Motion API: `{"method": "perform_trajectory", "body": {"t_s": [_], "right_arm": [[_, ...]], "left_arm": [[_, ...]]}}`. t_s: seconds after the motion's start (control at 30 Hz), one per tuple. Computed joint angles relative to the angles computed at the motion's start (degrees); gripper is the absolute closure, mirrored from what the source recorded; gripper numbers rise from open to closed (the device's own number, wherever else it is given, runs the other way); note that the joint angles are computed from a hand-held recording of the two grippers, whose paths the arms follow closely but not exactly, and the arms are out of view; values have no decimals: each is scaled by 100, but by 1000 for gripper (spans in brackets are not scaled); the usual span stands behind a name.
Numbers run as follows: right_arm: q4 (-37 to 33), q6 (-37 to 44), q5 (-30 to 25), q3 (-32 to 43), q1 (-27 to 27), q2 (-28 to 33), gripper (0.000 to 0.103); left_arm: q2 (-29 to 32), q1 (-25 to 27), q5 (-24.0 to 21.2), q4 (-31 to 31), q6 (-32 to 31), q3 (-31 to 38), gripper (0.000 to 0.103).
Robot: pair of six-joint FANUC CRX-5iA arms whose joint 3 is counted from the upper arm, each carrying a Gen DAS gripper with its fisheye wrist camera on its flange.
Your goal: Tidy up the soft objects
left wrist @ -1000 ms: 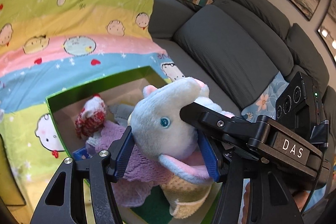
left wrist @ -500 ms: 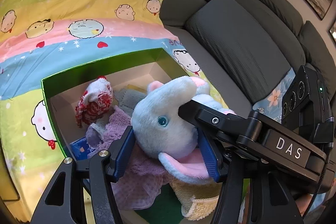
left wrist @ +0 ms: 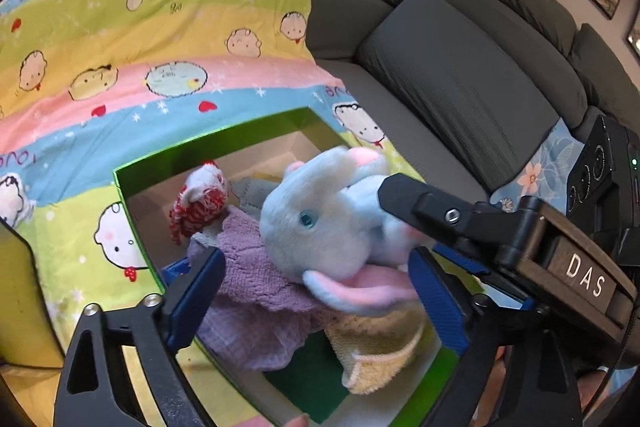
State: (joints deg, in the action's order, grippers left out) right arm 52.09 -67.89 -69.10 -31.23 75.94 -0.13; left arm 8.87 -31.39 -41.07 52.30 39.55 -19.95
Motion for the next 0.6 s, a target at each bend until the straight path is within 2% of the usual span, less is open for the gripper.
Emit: {"method": "perform_trajectory", "body": {"t_s": [0.13,0.43,0.6], "right_arm": [[-6,137,-439,222,174,103,5],[-228,507,-1291,762,492,354,1],[-552,692,-1821,1124,620,537,1]], "left_arm": [[-202,32,79,-138,116,-62,2],[-512,129,5,-1080,846,43,1],[-666,192,15,-1120,934,-79,1]]}}
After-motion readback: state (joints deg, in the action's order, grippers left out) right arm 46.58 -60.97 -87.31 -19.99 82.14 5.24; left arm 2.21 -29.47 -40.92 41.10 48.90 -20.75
